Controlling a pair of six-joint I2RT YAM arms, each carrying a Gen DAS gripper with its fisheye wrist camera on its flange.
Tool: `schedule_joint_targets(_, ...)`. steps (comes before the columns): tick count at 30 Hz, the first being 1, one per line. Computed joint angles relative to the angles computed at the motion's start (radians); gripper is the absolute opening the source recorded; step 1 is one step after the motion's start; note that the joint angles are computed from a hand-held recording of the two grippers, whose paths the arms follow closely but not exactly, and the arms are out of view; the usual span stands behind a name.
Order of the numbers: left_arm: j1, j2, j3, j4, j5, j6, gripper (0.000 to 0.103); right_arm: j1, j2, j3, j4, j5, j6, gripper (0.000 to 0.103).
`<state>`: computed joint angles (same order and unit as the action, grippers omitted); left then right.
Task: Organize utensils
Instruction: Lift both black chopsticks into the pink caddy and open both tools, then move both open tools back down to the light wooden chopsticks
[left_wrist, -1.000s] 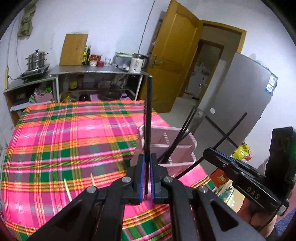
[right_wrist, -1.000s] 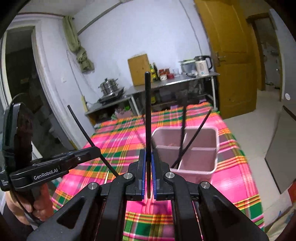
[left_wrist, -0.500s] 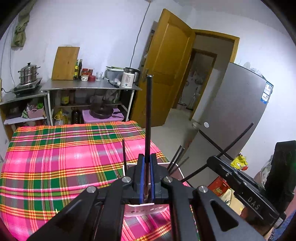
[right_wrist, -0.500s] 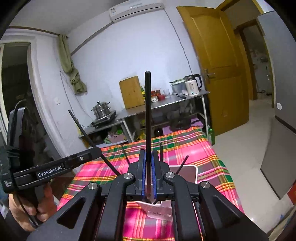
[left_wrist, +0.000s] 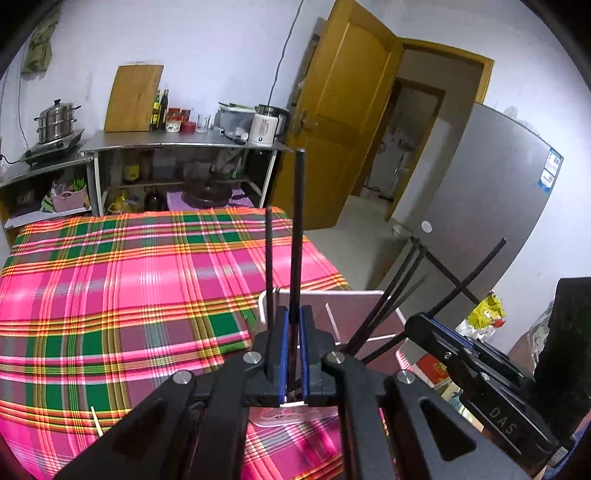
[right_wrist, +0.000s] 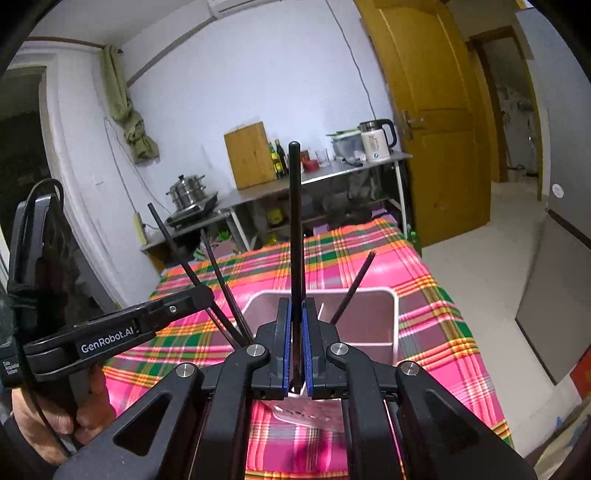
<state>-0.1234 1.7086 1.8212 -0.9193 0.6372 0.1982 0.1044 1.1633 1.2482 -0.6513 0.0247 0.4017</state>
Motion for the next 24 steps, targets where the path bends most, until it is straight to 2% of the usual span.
schedule_joint_targets(9,0.011,-0.020,-0.059,0.016,0.013,0.024,0.007,0.027,0.032,-0.013,-0.010,0.005,0.006,0.006)
schedule_joint_targets(12,0.024,-0.042,-0.076,0.022,0.022,0.032,0.013,0.035,0.025,-0.016,-0.004,0.020,0.007,0.011)
schedule_joint_targets(15,0.044,-0.064,-0.086,0.030,0.039,0.033,0.018,0.056,0.007,-0.013,-0.013,0.056,0.003,0.013)
schedule_joint_targets(20,0.087,-0.099,-0.109,0.020,0.073,0.046,0.020,0.091,-0.037,-0.024,-0.027,0.101,0.011,0.020)
schedule_joint_targets(24,0.126,-0.130,-0.137,0.006,0.095,0.068,0.020,0.114,-0.070,-0.031,-0.051,0.133,0.025,0.020)
